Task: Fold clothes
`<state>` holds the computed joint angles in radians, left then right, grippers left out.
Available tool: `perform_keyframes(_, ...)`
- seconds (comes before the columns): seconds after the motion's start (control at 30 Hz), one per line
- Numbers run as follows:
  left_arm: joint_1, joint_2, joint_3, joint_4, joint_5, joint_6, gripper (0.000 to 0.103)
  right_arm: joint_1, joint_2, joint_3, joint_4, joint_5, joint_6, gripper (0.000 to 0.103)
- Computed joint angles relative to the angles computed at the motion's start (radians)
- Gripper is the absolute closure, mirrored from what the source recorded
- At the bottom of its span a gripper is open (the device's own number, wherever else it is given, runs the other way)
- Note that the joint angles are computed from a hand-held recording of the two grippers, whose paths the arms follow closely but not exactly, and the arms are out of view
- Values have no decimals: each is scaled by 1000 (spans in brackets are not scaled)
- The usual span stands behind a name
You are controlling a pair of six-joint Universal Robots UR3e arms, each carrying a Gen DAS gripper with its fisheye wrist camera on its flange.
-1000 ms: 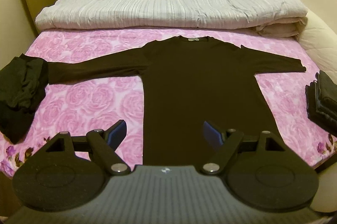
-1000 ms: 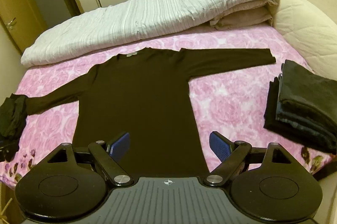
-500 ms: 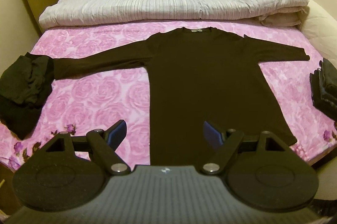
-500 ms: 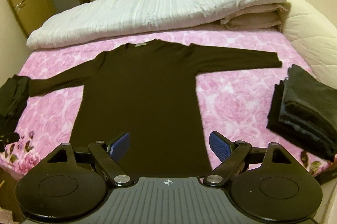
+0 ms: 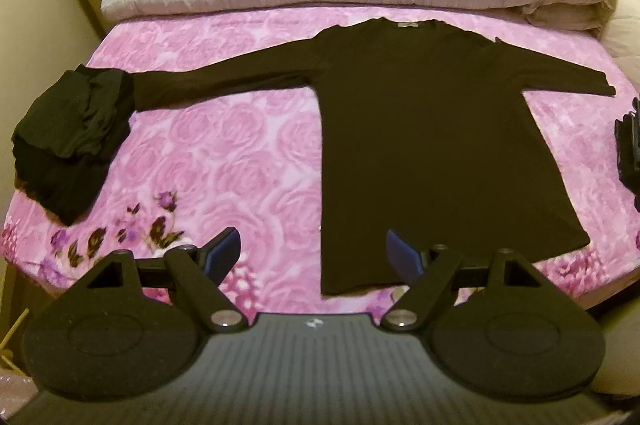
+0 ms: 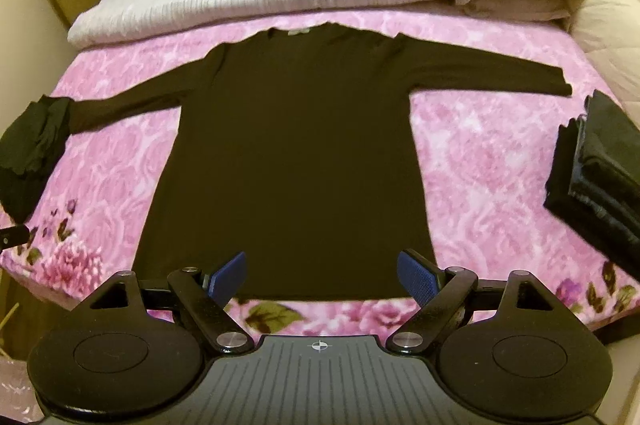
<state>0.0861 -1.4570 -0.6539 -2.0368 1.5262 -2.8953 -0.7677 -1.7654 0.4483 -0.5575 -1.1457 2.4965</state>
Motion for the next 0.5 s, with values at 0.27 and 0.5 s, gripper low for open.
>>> perform_keyframes(0.27, 133, 26, 28, -39, -54, 70, 26, 235, 5, 120, -208, -65, 188, 17)
perform_keyframes(0.5, 346, 30, -43, -39, -193, 263, 26, 539, 97, 140, -420, -214, 460, 17)
